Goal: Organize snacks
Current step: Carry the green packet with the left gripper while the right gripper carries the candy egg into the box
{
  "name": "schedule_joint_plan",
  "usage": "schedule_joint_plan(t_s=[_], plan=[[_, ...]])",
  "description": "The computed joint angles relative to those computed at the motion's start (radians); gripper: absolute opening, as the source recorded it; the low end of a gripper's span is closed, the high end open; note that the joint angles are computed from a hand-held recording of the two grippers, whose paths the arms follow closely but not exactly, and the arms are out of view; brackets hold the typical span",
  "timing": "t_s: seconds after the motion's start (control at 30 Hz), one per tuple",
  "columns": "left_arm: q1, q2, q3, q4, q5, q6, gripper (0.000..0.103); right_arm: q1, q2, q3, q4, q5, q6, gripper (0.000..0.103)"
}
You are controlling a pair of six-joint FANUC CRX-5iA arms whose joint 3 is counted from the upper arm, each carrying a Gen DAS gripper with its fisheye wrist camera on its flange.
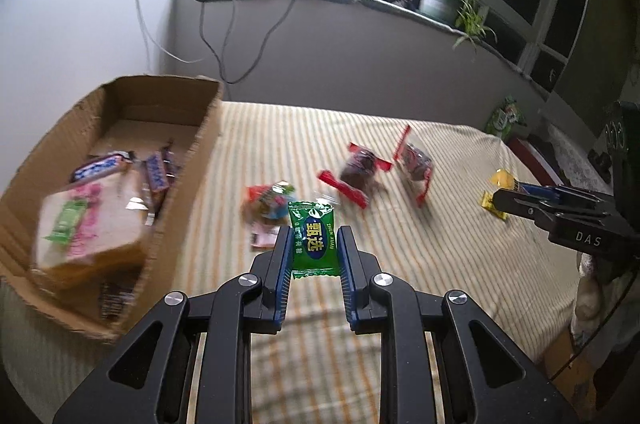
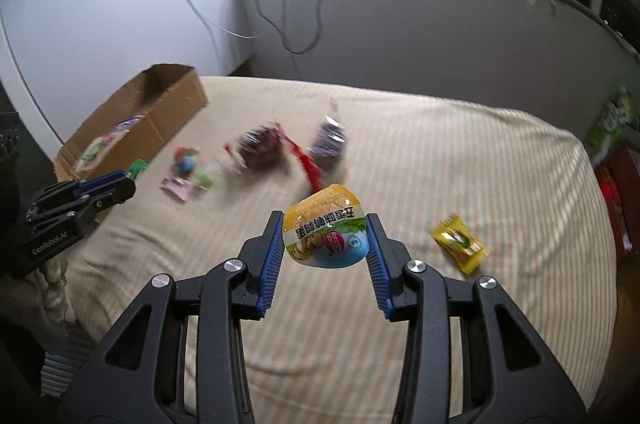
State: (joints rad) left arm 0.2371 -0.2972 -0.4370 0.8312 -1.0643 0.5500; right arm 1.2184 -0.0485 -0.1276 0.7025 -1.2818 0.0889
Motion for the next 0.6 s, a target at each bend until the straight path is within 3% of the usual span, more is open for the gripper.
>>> schedule_joint_plan(t_s=[0.6], plan=[[0.151, 0.006, 0.009, 0.028, 0.044, -0.017, 0.020, -0.097, 0.256, 0.309, -0.047, 0.166, 0.289, 0.041]])
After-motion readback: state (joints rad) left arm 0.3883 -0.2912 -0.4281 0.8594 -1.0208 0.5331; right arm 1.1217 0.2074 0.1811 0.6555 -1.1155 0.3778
